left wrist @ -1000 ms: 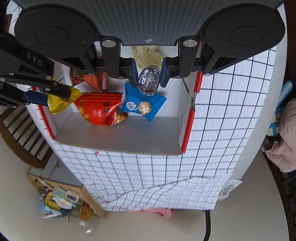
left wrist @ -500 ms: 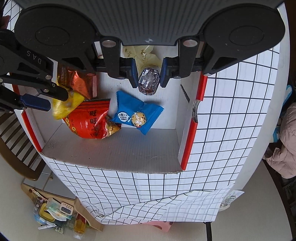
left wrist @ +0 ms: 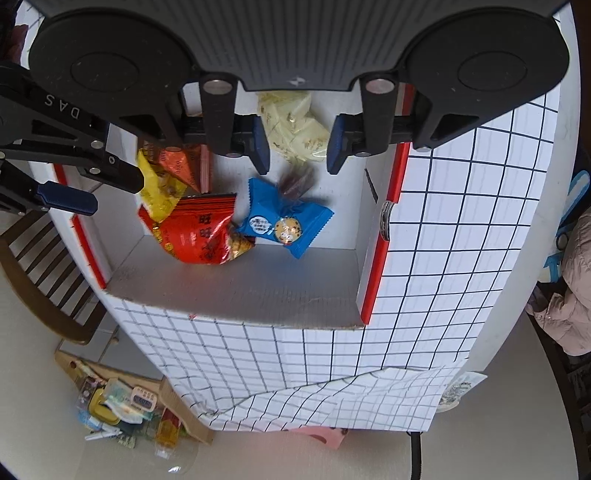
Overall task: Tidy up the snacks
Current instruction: 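Open both grippers to drop the chocolate and yellow packet into the box, then move both grippers back toward the green pack and white packet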
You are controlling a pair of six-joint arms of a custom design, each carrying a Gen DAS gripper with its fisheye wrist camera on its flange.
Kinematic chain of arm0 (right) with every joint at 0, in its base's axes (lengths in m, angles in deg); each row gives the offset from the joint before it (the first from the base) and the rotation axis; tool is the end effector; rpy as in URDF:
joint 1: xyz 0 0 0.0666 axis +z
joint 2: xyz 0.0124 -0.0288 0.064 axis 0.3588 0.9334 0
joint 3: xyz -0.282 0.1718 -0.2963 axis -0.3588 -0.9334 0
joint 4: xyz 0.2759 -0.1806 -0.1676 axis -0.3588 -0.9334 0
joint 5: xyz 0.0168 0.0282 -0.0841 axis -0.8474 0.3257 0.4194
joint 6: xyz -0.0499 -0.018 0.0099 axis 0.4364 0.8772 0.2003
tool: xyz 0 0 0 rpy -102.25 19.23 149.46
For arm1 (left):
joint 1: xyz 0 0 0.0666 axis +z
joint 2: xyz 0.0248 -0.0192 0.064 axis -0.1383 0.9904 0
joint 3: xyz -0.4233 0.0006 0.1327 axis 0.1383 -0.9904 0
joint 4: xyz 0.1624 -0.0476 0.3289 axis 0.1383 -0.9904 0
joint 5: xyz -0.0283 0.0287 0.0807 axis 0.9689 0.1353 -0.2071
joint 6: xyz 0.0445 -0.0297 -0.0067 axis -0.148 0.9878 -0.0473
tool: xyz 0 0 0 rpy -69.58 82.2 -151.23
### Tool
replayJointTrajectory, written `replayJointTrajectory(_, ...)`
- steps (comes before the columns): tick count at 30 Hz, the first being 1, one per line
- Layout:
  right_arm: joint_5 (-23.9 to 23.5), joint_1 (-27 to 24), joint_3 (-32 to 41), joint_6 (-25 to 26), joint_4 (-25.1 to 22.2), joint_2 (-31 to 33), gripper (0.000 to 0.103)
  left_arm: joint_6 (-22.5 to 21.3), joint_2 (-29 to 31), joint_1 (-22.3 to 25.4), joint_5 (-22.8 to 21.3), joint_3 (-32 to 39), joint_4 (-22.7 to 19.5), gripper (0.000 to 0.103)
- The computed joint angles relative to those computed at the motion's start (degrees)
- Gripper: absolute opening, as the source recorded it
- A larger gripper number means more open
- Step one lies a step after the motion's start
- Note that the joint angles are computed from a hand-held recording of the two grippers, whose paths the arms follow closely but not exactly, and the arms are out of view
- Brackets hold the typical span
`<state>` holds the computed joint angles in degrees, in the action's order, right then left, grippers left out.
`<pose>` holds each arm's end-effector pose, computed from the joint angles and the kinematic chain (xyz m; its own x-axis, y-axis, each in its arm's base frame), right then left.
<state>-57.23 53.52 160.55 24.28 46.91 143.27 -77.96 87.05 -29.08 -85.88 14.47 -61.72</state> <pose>0.4544 0.2744 0.4149 -0.7234 -0.0668 -0.6871 -0.0702 0.9973 -0.0231 0.5158 -0.2009 0.4161 -0.8170 0.1779 -0.5485 0.2697 0.9586 -0.0908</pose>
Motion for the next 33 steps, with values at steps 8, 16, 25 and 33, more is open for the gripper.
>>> replayJointTrajectory(8, 1.2, 1.8, -2.2, -2.4, 0.7, -4.3, 0.065, -1.1, -4.9, -0.1, 0.5, -3.4, 2.6, 0.049)
replayJointTrajectory(16, 3.9, 5.2, -5.2, -4.1, 1.6, -9.1, 0.081, -2.0, -10.6, -0.2, 2.0, -7.4, 4.4, 0.056)
replayJointTrajectory(25, 7.1, 10.3, -8.7, -6.5, 2.2, -14.1, 0.092, -2.8, -17.3, -0.3, 4.6, -12.8, 6.0, 0.065)
replayJointTrajectory(33, 10.5, 15.2, -12.4, -10.4, 2.2, -17.4, 0.1, -3.2, -22.3, -0.3, 6.7, -18.0, 5.7, 0.066)
